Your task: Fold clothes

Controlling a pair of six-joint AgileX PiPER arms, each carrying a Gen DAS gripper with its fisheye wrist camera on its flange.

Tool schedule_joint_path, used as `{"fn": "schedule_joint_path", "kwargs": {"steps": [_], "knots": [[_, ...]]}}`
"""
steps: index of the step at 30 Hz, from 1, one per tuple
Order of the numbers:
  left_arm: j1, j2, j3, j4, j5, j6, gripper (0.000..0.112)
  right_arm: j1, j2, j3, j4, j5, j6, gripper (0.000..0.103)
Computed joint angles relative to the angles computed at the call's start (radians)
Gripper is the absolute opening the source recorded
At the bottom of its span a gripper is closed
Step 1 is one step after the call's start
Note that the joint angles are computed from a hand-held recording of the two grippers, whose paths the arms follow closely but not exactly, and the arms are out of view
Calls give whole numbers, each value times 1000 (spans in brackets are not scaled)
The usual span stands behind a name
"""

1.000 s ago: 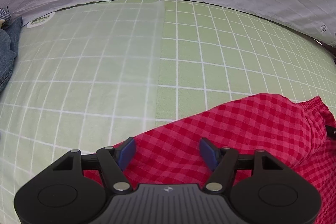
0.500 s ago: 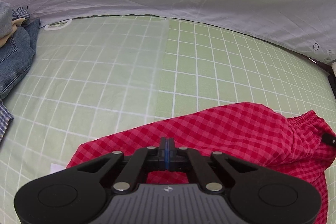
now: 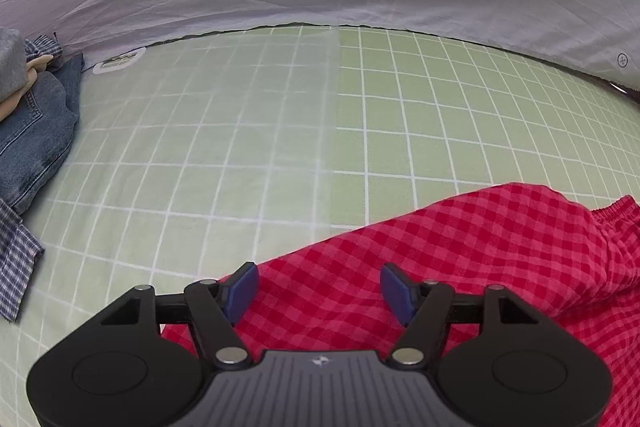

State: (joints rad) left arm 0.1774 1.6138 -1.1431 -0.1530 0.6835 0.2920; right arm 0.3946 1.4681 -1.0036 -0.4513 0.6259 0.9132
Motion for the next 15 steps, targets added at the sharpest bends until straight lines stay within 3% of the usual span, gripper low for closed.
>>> {"fn": "schedule_joint_path", "kwargs": {"steps": [7, 10, 13, 15], "knots": [[11, 83, -59, -157, 42, 281, 69, 0, 69, -48, 14, 36, -31, 3], [-4, 102, -71, -166, 61, 302, 64, -3, 86, -62, 31, 47, -50, 3], [-30, 92, -41, -135, 12, 262, 42, -4, 96, -69, 43, 53, -64, 3], [-35, 84, -27, -151, 5, 279, 16, -3, 96, -70, 47, 54, -70, 3]]}}
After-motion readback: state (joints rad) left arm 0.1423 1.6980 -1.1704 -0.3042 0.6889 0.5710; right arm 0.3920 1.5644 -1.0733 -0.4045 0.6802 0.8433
